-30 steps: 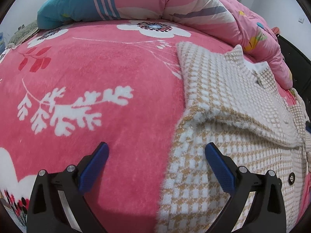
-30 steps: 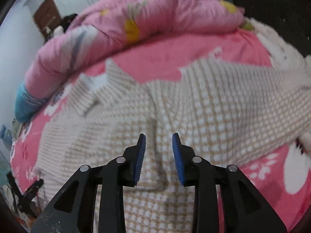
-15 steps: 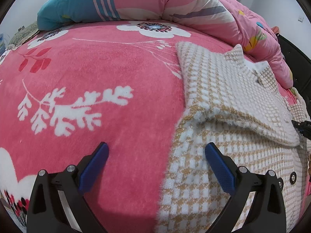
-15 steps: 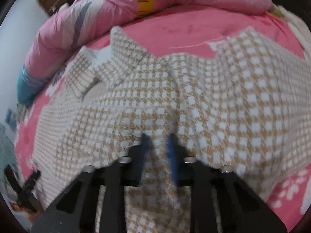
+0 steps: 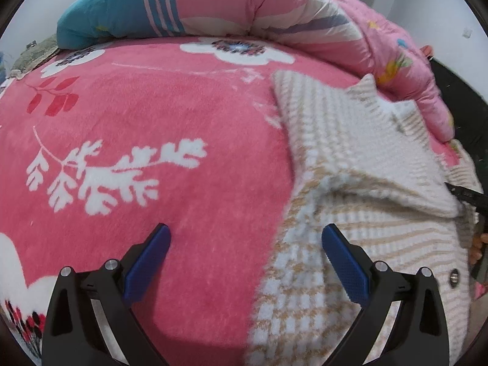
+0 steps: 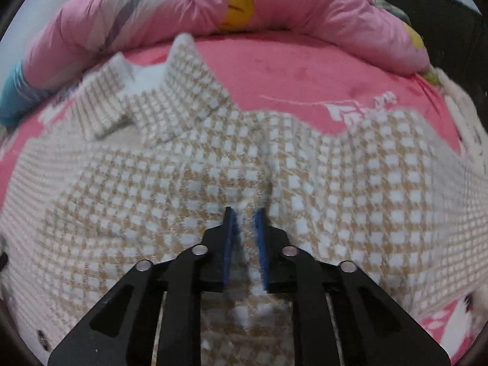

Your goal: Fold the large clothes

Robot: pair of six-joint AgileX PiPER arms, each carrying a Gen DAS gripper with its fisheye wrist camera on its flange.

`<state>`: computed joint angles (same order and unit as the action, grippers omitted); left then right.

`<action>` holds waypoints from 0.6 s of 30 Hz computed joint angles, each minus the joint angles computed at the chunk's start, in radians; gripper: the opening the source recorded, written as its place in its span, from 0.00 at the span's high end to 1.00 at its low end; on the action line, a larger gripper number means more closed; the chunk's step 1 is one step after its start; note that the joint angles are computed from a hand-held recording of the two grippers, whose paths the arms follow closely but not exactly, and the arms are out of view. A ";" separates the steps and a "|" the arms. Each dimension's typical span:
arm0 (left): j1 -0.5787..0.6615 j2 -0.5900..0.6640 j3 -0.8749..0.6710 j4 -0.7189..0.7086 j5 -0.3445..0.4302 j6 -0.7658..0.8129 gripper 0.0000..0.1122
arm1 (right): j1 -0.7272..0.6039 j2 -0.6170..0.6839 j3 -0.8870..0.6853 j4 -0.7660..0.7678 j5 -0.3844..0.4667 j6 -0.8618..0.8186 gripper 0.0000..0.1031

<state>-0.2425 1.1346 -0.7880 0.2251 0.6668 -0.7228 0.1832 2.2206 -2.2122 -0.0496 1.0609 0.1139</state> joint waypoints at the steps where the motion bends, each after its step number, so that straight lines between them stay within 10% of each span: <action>1: 0.013 -0.035 0.001 -0.013 -0.009 0.037 0.13 | -0.012 -0.031 0.032 0.018 -0.014 -0.005 0.66; 5: 0.007 -0.056 -0.100 -0.012 0.003 0.132 0.13 | -0.035 -0.175 0.168 0.123 -0.121 -0.070 0.62; 11: 0.025 0.270 -0.444 -0.281 0.029 0.431 0.13 | 0.026 -0.142 0.163 0.201 -0.117 -0.180 0.57; 18: 0.025 0.575 -0.584 -0.143 0.097 0.368 0.12 | 0.021 -0.070 0.149 0.173 -0.046 -0.165 0.56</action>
